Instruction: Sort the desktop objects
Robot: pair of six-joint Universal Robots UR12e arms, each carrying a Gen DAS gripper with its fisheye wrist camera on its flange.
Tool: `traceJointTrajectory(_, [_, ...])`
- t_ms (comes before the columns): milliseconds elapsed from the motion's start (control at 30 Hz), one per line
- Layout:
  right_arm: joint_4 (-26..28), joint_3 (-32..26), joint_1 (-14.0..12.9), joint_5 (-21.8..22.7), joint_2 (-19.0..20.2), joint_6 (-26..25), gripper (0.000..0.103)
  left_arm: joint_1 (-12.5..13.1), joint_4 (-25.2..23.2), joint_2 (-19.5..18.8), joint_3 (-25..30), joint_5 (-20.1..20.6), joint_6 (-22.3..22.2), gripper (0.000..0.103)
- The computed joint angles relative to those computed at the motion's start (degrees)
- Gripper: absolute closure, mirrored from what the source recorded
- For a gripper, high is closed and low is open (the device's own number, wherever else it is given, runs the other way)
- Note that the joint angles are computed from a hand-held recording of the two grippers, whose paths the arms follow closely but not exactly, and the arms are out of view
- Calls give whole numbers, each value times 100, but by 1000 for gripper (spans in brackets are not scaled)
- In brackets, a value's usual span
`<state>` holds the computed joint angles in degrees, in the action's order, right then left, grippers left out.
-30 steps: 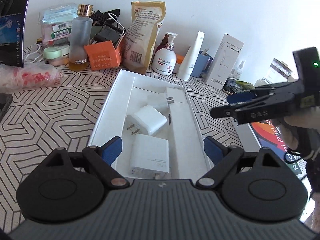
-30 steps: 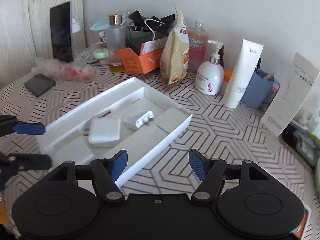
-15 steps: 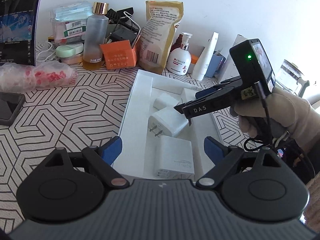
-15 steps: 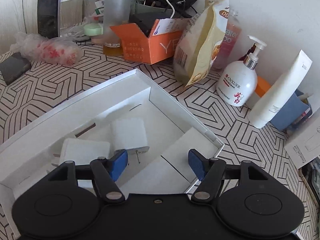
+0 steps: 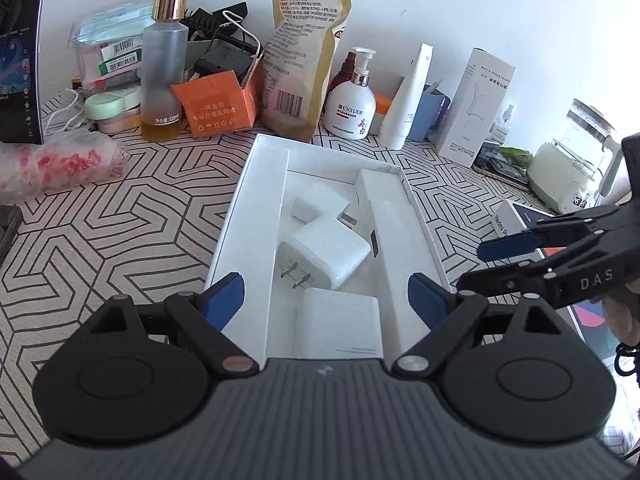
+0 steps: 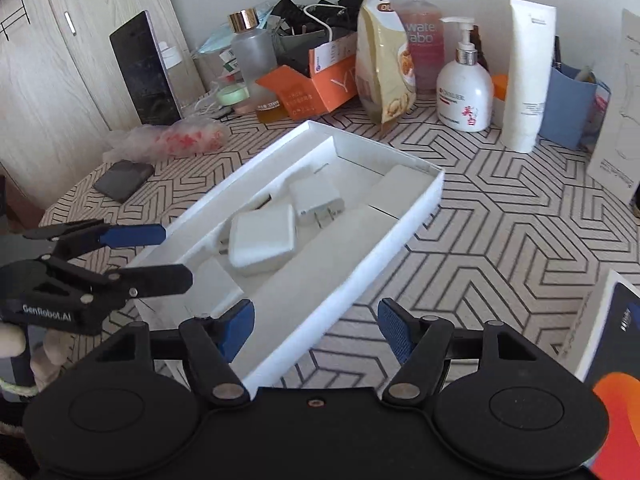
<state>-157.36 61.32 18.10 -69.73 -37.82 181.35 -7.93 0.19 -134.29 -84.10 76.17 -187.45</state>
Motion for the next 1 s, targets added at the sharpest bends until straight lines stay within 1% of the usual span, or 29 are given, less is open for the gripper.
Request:
traceJointTrajectory(100, [-468,549,-46,-159,-255,120,30,-88,-43,-18,69,49,-9,14])
traceJointTrajectory(333, [-1576,1886,-220,-503,-858,449,28,-373,-220,-42,222,-81,418,14])
traceJointTrajectory(500, [-2349,2762,-405,-827,-1203,995,28,-599,-435,-127,420,-161,630,14])
traceJointTrajectory(600, [-2694,3170,-500,-1105,-1361,1318,27,-684,-617,-192,549,-371,650,14])
traceJointTrajectory(667, [-2953,3391,-574,-1248,-1423,1547,27,-723,-750,-246,656,-514,554,14])
traceJointTrajectory(767, [-3298,3594,-655,-1427,-1437,1908,27,-777,-827,-324,803,-726,419,14])
traceJointTrajectory(900, [-3531,3738,-751,-1353,-1387,2255,27,-881,-887,-378,920,-712,504,14])
traceJointTrajectory(1000, [-3600,3772,-800,-1278,-1324,2358,27,-933,-1144,-406,1002,-755,600,14])
